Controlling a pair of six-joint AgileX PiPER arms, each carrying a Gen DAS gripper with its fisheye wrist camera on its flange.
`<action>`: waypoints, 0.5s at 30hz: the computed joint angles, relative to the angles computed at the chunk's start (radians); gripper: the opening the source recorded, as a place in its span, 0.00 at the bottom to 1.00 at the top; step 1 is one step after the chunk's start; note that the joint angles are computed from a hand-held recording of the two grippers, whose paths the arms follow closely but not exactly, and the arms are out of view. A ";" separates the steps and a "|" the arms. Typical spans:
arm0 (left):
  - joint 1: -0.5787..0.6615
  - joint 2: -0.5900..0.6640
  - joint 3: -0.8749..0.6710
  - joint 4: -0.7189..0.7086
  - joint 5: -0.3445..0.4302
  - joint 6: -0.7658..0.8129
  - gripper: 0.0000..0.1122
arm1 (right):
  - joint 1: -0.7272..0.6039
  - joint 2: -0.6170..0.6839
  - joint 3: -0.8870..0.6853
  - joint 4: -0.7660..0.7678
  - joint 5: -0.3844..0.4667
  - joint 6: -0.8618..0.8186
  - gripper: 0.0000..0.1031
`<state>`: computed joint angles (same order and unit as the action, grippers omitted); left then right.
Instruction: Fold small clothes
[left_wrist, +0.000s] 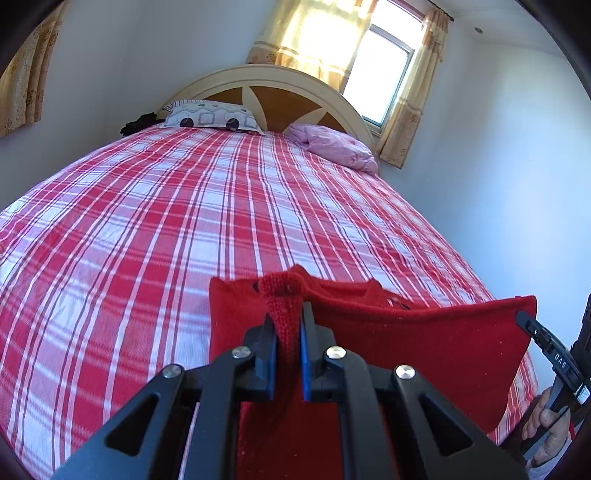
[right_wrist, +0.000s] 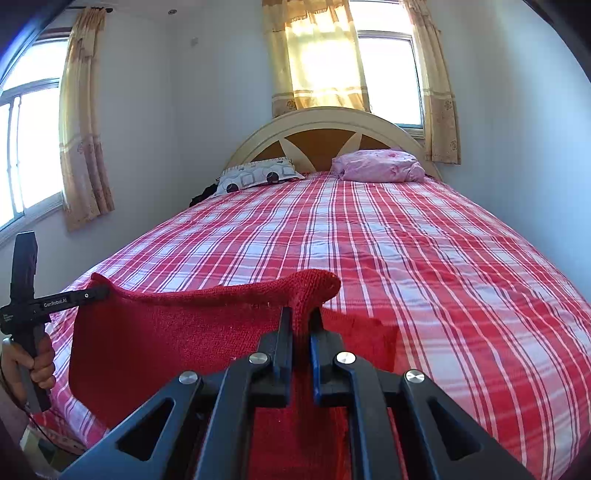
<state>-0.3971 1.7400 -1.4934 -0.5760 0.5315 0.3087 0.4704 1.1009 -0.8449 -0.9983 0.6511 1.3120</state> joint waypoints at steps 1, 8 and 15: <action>0.001 0.023 -0.033 0.010 0.009 -0.016 0.09 | -0.051 0.027 -0.020 0.025 -0.045 -0.037 0.07; -0.019 0.195 -0.285 0.149 0.067 -0.172 0.09 | -0.268 0.189 -0.135 0.214 -0.215 -0.275 0.07; -0.033 0.414 -0.594 0.314 0.189 -0.359 0.09 | -0.400 0.402 -0.263 0.409 -0.289 -0.488 0.07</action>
